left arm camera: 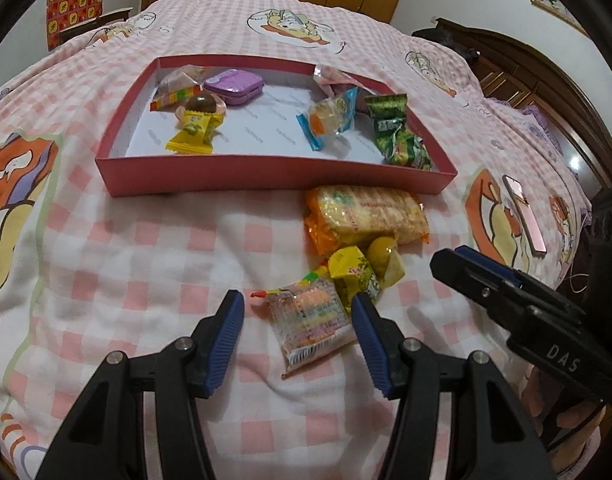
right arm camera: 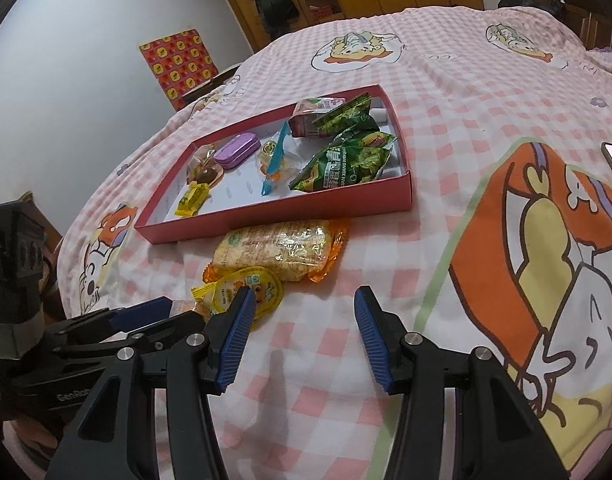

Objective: Organize snacks
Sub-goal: 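Withdraw both grippers toward the remaining snacks beside the box, then grasp the clear rainbow-stick candy packet with the left gripper while the right grasps the yellow cartoon packet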

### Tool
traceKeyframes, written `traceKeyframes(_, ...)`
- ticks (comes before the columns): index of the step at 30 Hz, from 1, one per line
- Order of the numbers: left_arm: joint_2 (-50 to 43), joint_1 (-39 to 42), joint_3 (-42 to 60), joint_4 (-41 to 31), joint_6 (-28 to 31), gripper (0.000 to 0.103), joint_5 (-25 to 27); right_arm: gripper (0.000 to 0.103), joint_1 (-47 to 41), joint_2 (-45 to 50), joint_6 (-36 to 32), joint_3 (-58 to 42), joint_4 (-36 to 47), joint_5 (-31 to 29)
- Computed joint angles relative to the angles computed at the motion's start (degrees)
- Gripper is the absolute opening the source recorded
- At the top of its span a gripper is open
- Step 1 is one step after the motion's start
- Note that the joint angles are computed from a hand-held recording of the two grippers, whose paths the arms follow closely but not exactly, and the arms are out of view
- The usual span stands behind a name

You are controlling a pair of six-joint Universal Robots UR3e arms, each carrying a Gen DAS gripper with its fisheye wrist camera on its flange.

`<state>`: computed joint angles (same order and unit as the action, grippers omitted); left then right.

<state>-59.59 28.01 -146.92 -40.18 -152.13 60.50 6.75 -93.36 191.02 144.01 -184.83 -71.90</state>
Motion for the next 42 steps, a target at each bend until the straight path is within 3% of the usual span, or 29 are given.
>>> traceKeyframes(3, -0.65, -0.49, -1.04, 2.55, -0.25, 0.058, 0.06, 0.053, 0.06, 0.49, 0.02, 0.00, -0.22, 0.19)
traceKeyframes(8, -0.52, -0.50, -2.30, 4.02, 0.63, 0.045, -0.84, 0.053, -0.10, 0.98, 0.25, 0.19, -0.63, 0.53)
traceKeyframes(11, 0.53, 0.24, -2.04, 1.26, 2.34, 0.035, -1.98, 0.053, -0.10, 1.03, 0.42, 0.02, -0.42, 0.66)
traceKeyframes(20, 8.75, 6.86, -2.00, -6.82, 6.11, 0.034, -5.03, 0.053, 1.22, 1.58, 0.98, -1.37, 0.25, 0.91)
traceKeyframes(27, 6.70, 12.02, -2.51, -4.56, 5.63, 0.035, -4.76, 0.053, 4.04, 3.58, 2.10, -3.73, 0.17, 0.81)
traceKeyframes(37, 6.80, 15.27, -3.93, -5.98, 7.98, 0.035, -6.97, 0.053, 9.60, 11.23, 4.25, -10.71, 1.56, -3.97)
traceKeyframes(42, 7.84, 16.85, -3.92, -8.69, 9.57, 0.035, -8.18, 0.053, 9.96, 14.78, 6.60, -12.21, -0.75, -3.59)
